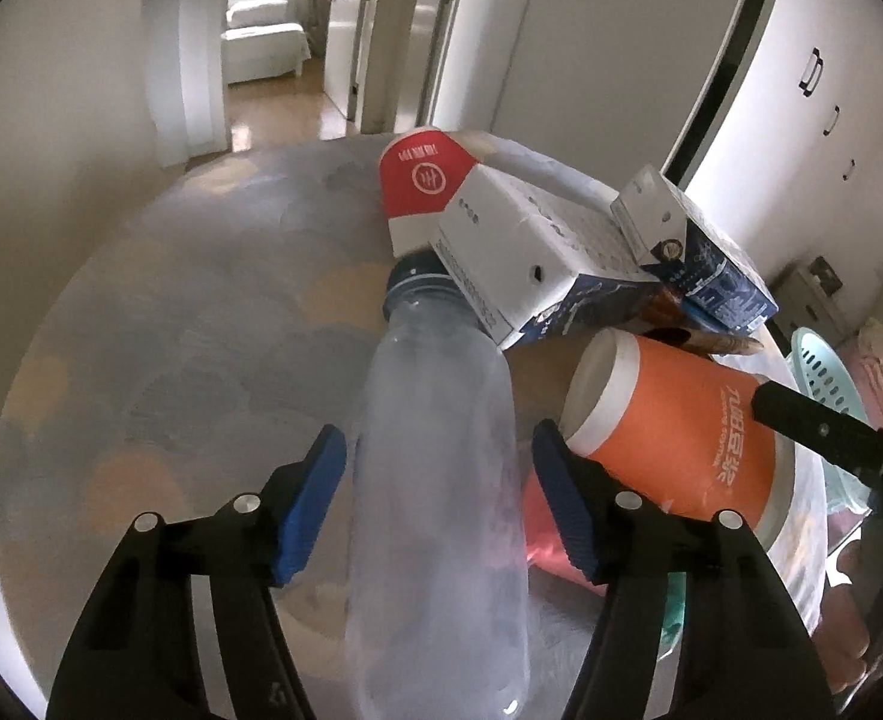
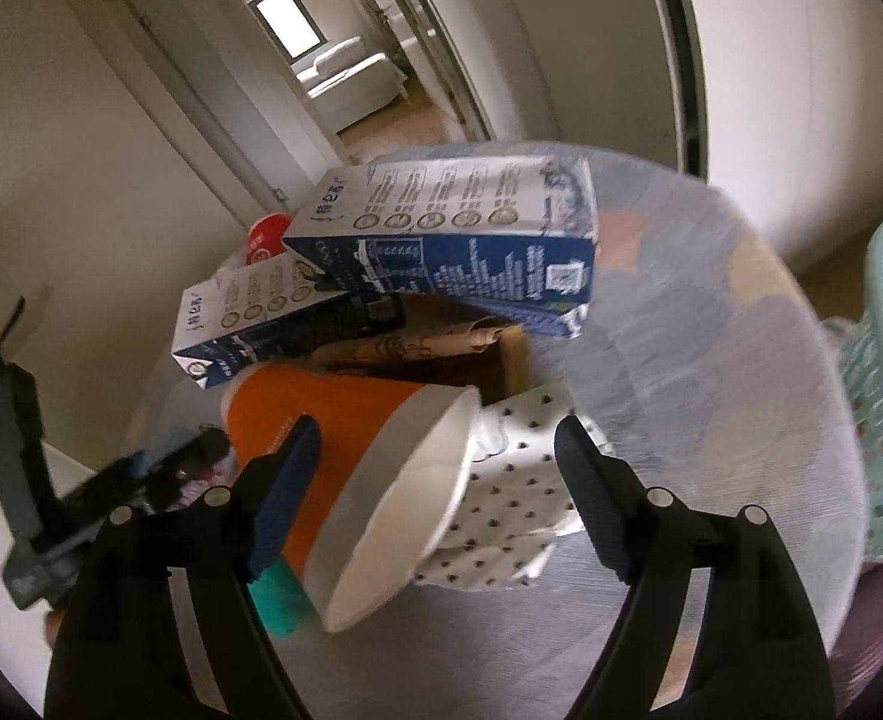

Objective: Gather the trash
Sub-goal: 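Grasp the clear plastic bottle with left tool while right tool grasps the orange cup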

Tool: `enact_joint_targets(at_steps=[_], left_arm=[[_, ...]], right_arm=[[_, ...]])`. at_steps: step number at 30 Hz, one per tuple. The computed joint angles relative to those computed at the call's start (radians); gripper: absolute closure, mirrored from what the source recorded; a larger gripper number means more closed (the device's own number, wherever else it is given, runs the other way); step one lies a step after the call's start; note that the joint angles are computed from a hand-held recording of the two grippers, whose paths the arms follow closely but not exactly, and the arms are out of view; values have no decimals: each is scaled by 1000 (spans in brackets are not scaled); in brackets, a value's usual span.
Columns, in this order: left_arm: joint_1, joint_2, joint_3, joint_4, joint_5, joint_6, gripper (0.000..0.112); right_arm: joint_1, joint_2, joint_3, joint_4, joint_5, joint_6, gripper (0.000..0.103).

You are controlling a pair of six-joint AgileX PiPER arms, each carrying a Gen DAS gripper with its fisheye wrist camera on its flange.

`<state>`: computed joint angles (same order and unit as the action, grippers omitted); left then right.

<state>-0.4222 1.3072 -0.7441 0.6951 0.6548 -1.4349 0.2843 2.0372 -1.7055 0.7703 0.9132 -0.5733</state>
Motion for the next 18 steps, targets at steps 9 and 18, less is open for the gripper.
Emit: enact_joint_targets(at_steps=[9, 18], left_arm=[[11, -36, 30, -38, -18, 33, 67], [-157, -115, 66, 48, 123, -173, 67]], right_arm=[[23, -42, 48, 46, 34, -59, 52], [195, -350, 329, -141, -252, -93, 85]])
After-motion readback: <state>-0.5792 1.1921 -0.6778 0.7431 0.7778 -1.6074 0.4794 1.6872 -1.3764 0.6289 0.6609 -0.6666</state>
